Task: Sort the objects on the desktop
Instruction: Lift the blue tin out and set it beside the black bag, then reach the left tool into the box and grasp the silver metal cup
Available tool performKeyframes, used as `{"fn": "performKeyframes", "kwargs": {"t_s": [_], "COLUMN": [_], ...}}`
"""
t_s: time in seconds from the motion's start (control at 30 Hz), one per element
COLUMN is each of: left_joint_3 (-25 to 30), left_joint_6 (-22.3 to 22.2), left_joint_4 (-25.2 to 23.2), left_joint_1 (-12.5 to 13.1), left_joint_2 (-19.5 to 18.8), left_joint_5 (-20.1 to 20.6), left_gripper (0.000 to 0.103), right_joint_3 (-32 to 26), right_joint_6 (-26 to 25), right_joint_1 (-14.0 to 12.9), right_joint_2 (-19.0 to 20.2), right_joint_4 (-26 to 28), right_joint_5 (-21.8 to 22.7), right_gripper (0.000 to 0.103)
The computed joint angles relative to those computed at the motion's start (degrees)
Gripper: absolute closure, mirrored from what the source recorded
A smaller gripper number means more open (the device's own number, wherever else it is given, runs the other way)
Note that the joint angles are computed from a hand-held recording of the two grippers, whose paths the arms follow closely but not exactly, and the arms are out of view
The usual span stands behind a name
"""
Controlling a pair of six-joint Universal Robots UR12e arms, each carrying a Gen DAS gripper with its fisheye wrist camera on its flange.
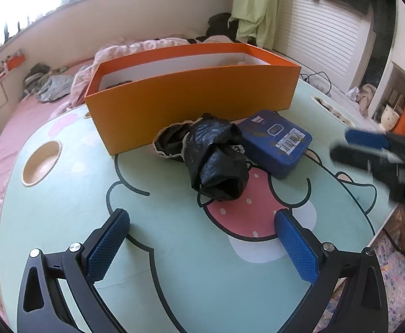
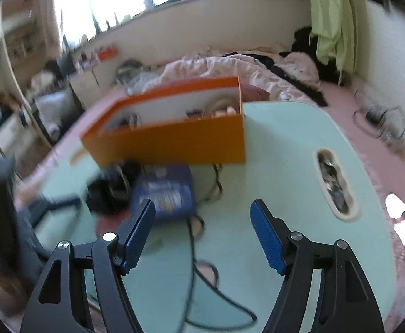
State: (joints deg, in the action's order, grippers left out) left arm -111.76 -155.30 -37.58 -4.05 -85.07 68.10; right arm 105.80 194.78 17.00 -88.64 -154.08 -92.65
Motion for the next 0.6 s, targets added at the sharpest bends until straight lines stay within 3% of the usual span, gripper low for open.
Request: {"fn": "performKeyframes", "kwargs": {"t_s": [0.23,0.4,0.5,0.6], "left_joint_3": [-0.4,1.2,4.8,10.7], "left_joint_6": [-3.9,-8.2,-10.0,-9.3], "left_joint_4": [1.0,5.5,4.7,-0.3], "left_joint_1": [2.8,3.8,3.9,2.8], "left_joint_2": [0.4,0.2,-0.9,-3.6], "left_joint_5": [-5.6,-5.2,-4.3,-3.1], "left_gripper": [0.000,0.009,0.020,0.049], "right_joint_3": [0.5,-0.7,-0.8,-0.8], "right_joint_6": [-3.1,-4.6,-5.4,-5.3], "right_joint_1": [0.3,1.2,1.3,1.2], "right_joint_2": [-0.2,0.8,0.9,0.9], "right_joint_4": [4.2,6.1,6.6,7.0], "right_joint_5": [-2.7,-6.0,-5.4,-5.3], "right_gripper": [0.031,0.016,0.004,0.001]}}
